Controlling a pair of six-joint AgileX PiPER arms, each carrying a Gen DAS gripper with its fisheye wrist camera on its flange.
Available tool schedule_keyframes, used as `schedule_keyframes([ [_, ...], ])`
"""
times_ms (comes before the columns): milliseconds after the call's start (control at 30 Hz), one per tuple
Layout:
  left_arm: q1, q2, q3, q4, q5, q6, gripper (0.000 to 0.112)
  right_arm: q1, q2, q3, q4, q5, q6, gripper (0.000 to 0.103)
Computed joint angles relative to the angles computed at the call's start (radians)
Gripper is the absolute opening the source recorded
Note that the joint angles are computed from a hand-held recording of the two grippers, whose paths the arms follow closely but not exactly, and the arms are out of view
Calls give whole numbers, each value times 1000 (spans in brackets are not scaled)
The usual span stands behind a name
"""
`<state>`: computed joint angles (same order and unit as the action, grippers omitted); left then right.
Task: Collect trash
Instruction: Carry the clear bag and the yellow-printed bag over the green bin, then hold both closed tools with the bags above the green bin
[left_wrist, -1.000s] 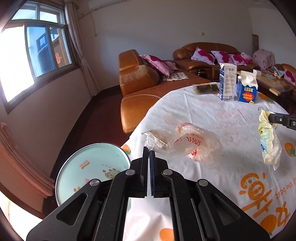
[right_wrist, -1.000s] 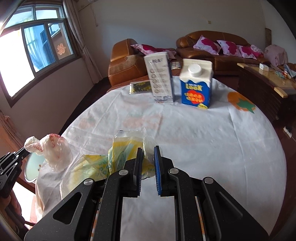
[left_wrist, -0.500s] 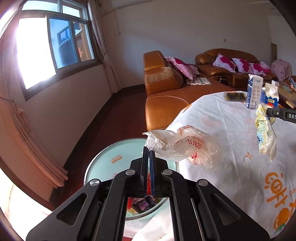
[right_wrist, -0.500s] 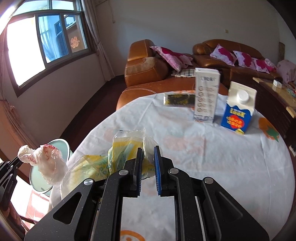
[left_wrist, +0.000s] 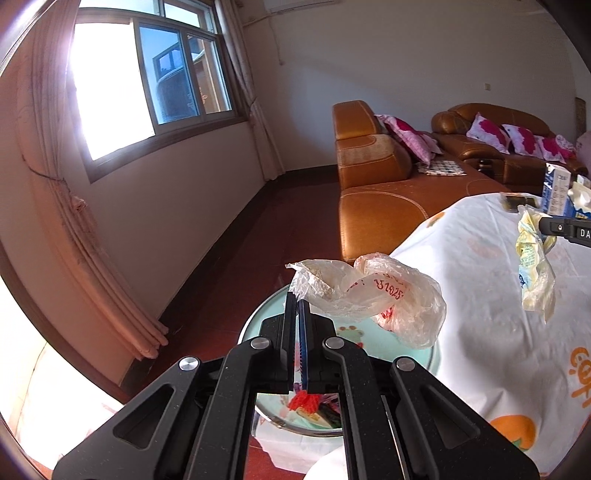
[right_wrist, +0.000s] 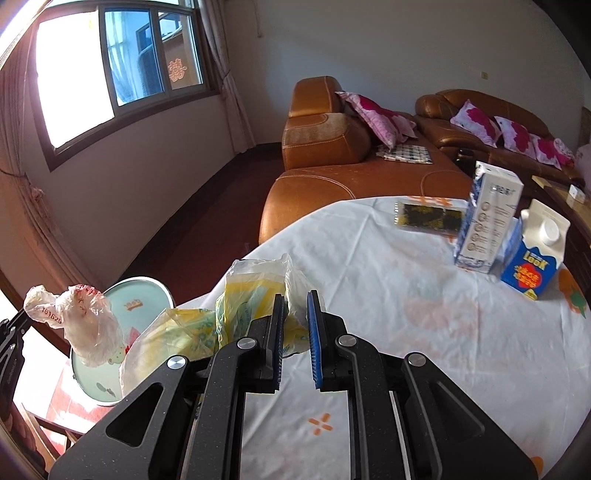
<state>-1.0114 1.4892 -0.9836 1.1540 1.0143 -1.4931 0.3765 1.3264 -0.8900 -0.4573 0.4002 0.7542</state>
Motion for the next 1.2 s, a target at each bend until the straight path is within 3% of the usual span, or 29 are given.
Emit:
schedule_keyframes([
  [600,57,-37,55,-3,66,-5,1,139,190,-190,-99,30,91,13],
  [1200,103,-42,71,-4,79,-3,1,210,290,-290,-162,53,136,13],
])
